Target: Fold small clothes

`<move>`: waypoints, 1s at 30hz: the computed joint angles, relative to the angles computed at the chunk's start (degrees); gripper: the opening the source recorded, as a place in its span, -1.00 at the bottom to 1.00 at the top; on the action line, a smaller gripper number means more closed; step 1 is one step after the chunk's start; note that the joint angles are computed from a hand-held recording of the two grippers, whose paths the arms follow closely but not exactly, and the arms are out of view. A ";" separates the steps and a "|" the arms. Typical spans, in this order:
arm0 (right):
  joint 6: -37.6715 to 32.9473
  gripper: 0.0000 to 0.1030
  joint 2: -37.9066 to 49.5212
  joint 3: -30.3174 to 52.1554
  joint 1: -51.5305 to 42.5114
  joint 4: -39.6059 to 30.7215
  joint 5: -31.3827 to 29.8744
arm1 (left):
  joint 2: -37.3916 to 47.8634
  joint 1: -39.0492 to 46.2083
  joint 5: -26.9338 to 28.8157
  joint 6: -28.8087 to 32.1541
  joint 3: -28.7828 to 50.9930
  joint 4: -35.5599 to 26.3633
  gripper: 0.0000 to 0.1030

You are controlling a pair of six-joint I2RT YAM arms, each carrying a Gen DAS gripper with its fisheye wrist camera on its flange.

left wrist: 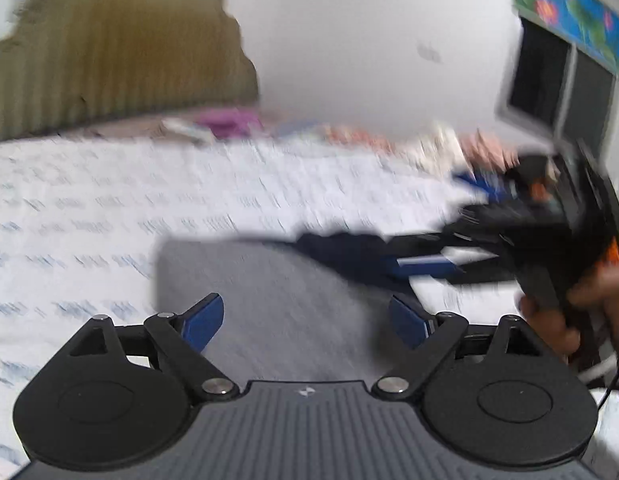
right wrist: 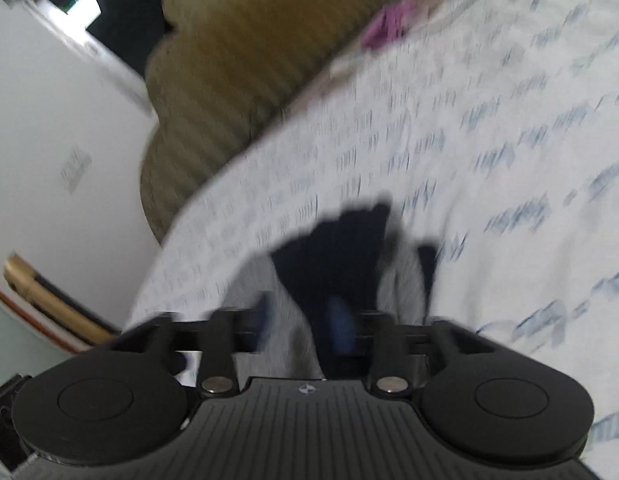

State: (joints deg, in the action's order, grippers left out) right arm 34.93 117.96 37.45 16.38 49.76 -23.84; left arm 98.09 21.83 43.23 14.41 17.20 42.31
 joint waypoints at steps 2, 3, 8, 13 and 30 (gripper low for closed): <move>-2.87 0.46 -1.19 0.03 -1.77 -2.40 2.94 | 2.95 2.02 -0.68 -3.02 6.98 -8.07 0.76; -4.58 0.43 -0.77 1.94 -2.53 -6.30 3.59 | 6.31 2.55 -1.91 -6.54 11.69 -12.63 0.76; -6.73 0.43 7.19 12.74 -4.99 -19.34 -4.98 | 21.43 6.48 7.26 -16.79 29.17 -31.93 0.73; -5.39 0.07 13.25 17.32 -4.07 -18.41 -11.28 | 23.40 3.66 7.31 -15.50 32.83 -37.61 -0.01; 6.80 -0.35 13.90 30.01 7.04 -19.22 -9.84 | 20.00 12.73 1.10 -0.61 47.15 -57.01 -0.58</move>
State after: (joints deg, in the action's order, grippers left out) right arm 41.74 131.86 67.45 23.42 30.55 -33.67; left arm 118.09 34.56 44.33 13.80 64.34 -14.70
